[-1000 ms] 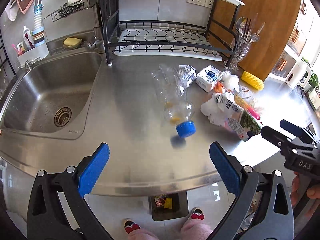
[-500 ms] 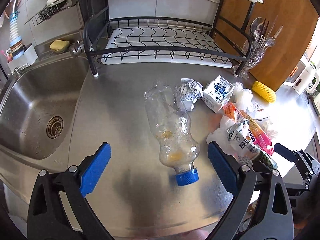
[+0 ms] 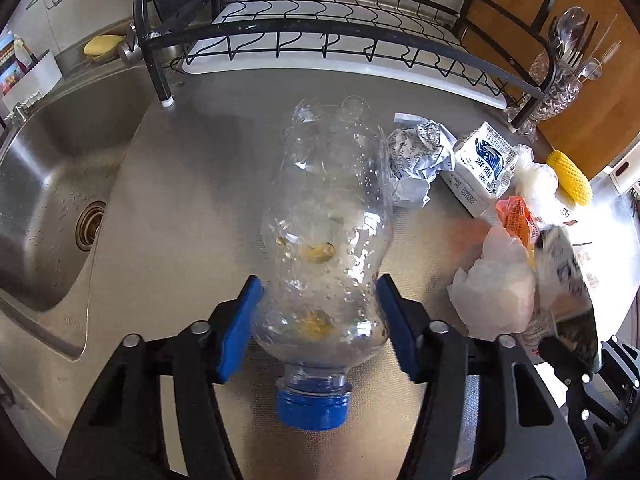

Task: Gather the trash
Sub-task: 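Carry the bottle and seaweed bag down over the trash bin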

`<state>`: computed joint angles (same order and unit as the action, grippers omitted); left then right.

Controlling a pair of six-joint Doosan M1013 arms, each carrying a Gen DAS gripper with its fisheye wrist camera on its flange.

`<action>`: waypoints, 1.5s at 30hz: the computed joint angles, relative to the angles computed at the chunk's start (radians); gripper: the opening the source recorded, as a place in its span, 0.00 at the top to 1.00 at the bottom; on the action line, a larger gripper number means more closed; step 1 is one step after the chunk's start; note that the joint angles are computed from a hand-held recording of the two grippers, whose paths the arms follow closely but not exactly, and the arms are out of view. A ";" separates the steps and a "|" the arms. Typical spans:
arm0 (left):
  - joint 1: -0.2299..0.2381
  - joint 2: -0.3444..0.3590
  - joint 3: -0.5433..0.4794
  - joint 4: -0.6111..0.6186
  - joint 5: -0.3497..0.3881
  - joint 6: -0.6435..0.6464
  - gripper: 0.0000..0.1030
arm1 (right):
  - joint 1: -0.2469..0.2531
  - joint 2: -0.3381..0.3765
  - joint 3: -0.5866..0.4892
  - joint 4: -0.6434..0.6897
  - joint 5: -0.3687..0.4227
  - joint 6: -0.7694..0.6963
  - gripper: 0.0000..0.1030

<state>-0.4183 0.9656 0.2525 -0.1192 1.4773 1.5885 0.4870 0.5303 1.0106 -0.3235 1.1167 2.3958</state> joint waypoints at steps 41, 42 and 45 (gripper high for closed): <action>0.026 -0.492 0.718 -0.003 -0.431 0.096 0.46 | 0.139 -0.117 0.084 -0.199 -0.120 0.119 0.95; 0.027 -0.505 0.736 -0.003 -0.435 0.098 0.46 | 0.146 -0.121 0.090 -0.199 -0.119 0.123 0.95; 0.025 -0.545 0.796 0.006 -0.448 0.107 0.46 | 0.163 -0.133 0.110 -0.193 -0.114 0.134 0.95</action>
